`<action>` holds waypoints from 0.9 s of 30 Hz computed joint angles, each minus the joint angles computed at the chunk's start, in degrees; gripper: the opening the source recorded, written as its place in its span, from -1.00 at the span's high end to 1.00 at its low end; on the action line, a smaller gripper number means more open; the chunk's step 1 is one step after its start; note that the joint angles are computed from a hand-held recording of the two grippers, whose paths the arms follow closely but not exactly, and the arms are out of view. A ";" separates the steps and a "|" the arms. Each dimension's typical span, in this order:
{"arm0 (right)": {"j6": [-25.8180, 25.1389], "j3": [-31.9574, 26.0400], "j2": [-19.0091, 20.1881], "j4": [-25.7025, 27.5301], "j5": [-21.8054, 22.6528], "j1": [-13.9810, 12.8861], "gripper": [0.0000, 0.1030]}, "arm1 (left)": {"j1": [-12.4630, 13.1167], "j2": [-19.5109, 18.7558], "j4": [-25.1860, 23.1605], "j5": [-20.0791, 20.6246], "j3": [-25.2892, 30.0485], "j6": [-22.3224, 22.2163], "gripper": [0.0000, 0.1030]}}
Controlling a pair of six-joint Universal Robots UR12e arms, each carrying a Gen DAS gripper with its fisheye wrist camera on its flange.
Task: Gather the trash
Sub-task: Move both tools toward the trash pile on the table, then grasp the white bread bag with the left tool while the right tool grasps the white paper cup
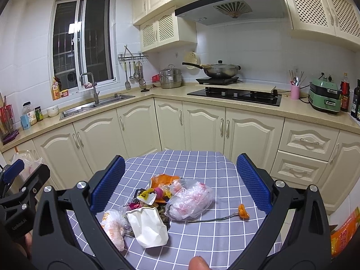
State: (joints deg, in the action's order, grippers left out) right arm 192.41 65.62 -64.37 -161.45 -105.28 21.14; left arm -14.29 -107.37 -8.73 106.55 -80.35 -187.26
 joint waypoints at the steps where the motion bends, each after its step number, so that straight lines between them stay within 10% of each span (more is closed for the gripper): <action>1: -0.15 -0.13 0.07 0.17 -0.04 0.02 -0.89 | 0.04 0.02 -0.10 0.06 -0.11 -0.02 -0.91; 27: 0.41 2.44 0.66 14.39 12.84 -1.77 -0.89 | 1.40 -2.02 -19.36 -5.32 -2.28 -2.73 -0.91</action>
